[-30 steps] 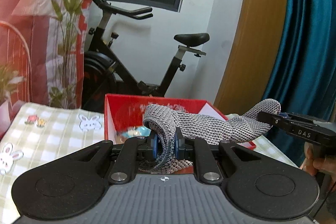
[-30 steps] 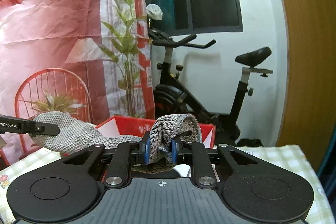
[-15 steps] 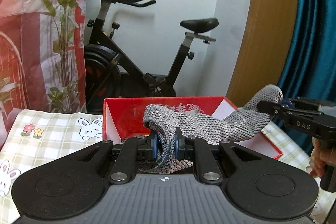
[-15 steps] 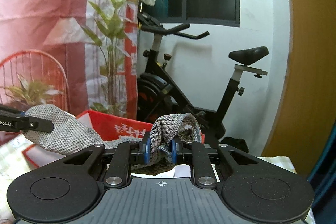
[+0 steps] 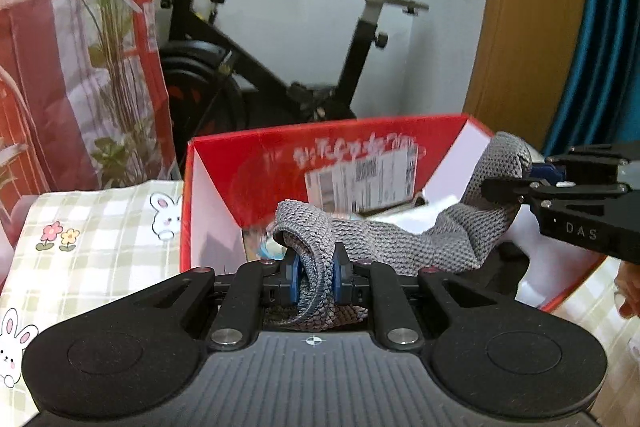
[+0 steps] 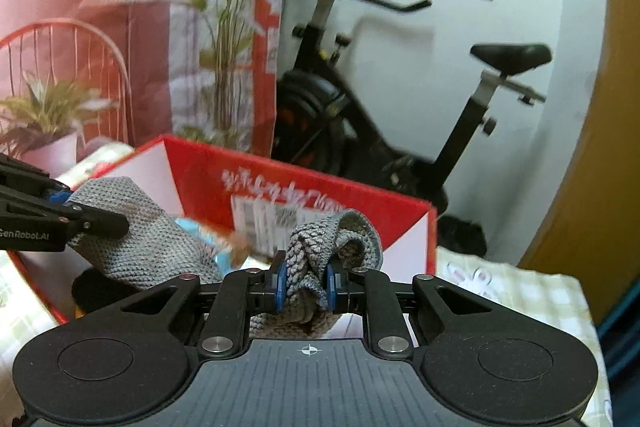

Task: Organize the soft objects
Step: 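Lift the grey cloth with both grippers and carry it over the box, then lower the grey cloth into the box and open both grippers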

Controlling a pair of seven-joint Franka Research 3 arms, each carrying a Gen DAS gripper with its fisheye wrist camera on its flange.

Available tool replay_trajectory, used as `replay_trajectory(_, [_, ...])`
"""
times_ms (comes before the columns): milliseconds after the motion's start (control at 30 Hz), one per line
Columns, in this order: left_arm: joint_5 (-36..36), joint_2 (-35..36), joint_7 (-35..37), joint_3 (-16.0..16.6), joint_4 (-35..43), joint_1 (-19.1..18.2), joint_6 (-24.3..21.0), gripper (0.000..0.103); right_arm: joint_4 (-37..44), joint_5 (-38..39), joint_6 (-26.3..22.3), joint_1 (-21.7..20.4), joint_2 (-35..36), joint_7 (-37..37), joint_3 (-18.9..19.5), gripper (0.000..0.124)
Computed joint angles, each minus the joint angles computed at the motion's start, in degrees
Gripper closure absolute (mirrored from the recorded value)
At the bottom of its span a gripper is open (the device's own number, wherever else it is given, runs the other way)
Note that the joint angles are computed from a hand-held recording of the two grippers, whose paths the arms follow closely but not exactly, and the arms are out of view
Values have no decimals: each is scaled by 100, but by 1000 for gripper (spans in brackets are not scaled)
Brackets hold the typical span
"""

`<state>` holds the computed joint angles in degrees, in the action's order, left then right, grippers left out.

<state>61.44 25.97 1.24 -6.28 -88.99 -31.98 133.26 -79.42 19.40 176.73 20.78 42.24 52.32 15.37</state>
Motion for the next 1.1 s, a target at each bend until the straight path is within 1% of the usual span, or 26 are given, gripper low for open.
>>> replay_trajectory(67, [-48,-11,33,-6,-33,43,64,84,97,-19,-185,115,34,148,-172,107])
replay_trajectory(133, [-71,-9,29,-5,-43,62,100,73,171,-39,-285,187,71,263,-281,107])
replay_trajectory(200, [-77,-11,22,2,-34,57,93,52,218,-83,-334,244,97,348,-378,106])
replay_trajectory(233, [-38,-29,-19,18,-47,39,76,48,242,-111,-346,274,111,393,-433,104])
replay_trajectory(267, [10,-7,-54,24,-4,2,31,41,281,-142,-366,305,129,447,-493,102])
replay_trajectory(300, [50,4,-71,35,20,-13,4,34,291,-168,-370,316,133,483,-529,97])
replay_trajectory(333, [81,15,-81,41,51,-32,-43,30,299,-205,-355,359,136,546,-600,91])
replay_trajectory(400, [175,23,-130,58,86,-73,-109,20,287,-270,-295,396,130,623,-668,87])
replay_trajectory(433, [221,21,-159,64,91,-83,-122,17,291,-304,-281,419,128,674,-717,79])
replay_trajectory(467, [253,22,-185,66,106,-98,-160,14,287,-340,-238,460,126,745,-791,74])
replay_trajectory(500, [271,19,-209,63,119,-112,-207,11,230,-365,-107,494,107,804,-837,62])
replay_trajectory(533, [299,13,-249,61,126,-127,-241,10,151,-361,64,429,88,778,-743,53])
replay_trajectory(567, [338,1,-304,61,119,-136,-245,7,70,-335,200,250,72,656,-495,49])
replay_trajectory(600, [363,-19,-361,55,105,-142,-248,4,-15,-306,274,72,43,534,-251,42])
replay_trajectory(633, [356,-11,-386,43,130,-141,-272,3,-88,-283,308,0,4,489,-161,38])
replay_trajectory(700, [352,-33,-446,25,123,-152,-331,0,-244,-267,420,-82,-78,408,-69,33])
replay_trajectory(800, [394,-96,-525,-5,71,-180,-401,0,-487,-256,581,-256,-214,255,148,21])
replay_trajectory(867, [466,-142,-599,-23,21,-204,-425,0,-631,-230,684,-351,-307,215,277,21])
replay_trajectory(1100, [715,-319,-951,-128,-192,-267,-516,0,-1051,-113,752,-802,-560,89,838,21])
